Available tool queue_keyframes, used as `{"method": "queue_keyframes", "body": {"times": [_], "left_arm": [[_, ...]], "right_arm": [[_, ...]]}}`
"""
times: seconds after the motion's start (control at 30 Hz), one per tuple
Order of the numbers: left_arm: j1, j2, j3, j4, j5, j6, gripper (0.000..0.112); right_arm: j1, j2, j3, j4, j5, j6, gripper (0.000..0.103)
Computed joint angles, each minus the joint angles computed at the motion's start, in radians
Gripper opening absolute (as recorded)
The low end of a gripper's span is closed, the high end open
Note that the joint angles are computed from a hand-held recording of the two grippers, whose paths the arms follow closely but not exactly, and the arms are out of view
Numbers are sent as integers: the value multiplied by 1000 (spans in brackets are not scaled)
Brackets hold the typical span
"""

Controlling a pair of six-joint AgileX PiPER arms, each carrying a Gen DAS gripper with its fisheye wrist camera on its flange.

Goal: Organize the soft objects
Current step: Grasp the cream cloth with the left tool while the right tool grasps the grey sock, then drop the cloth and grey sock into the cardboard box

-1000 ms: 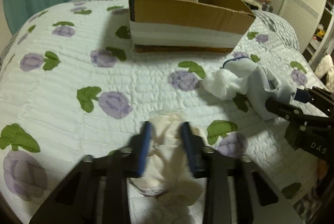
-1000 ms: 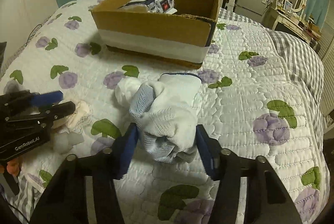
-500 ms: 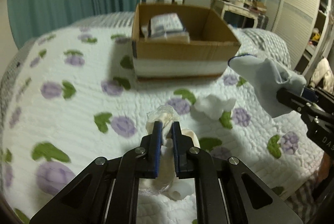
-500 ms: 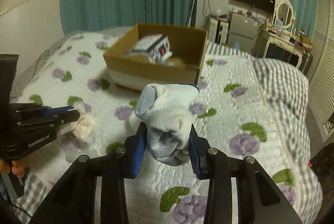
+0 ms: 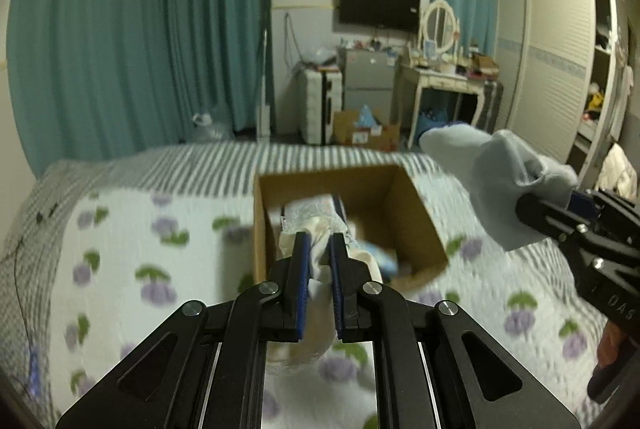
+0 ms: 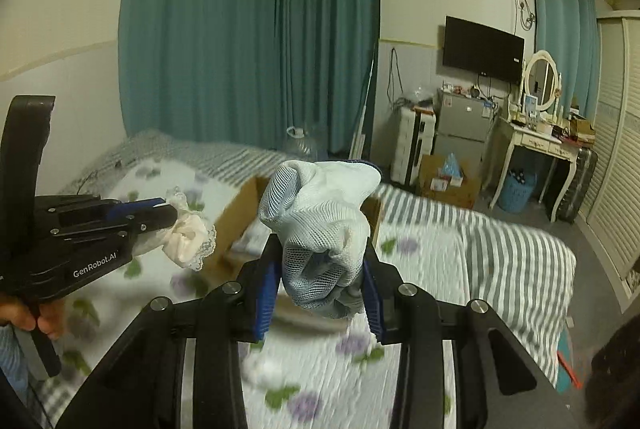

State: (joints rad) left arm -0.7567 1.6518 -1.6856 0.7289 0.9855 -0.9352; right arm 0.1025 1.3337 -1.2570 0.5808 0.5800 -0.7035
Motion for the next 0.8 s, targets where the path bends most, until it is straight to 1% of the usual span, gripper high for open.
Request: {"method": "queue_keyframes", "body": {"times": [0.07, 0.1, 0.17, 0.23, 0.3, 0.4, 0.47, 0.53, 0.57, 0.6, 0.67, 0.8], "left_arm": [[48, 62, -95, -48, -12, 71, 9], [74, 96, -143, -82, -20, 109, 9], [108, 152, -209, -128, -27, 158, 9], [134, 219, -282, -159, -18, 202, 9], [157, 280, -340, -175, -5, 230, 9], [181, 341, -378, -208, -7, 264, 9], [194, 365, -381, -230, -17, 280, 9], [198, 373, -373, -250, -30, 290, 10], [197, 381, -375, -258, -34, 297, 10], [197, 389, -377, -266, -37, 304, 10], [195, 410, -403, -285, -33, 323, 10], [193, 451, -462, -332, -22, 341, 15]], "right_arm": [[8, 66, -74, -14, 5, 19, 36], [16, 118, -129, -27, 13, 39, 36], [36, 196, -200, -64, 11, 76, 36], [58, 288, -280, -115, 15, 132, 36], [67, 373, -352, -123, 33, 155, 36], [84, 490, -430, -164, 23, 196, 36], [79, 551, -459, -135, 9, 185, 38], [57, 577, -447, -41, -11, 123, 46], [42, 578, -430, 9, -20, 93, 55], [30, 578, -422, 41, -22, 66, 59], [17, 562, -399, 75, -37, 29, 60], [-16, 509, -368, 104, -49, 7, 70]]}}
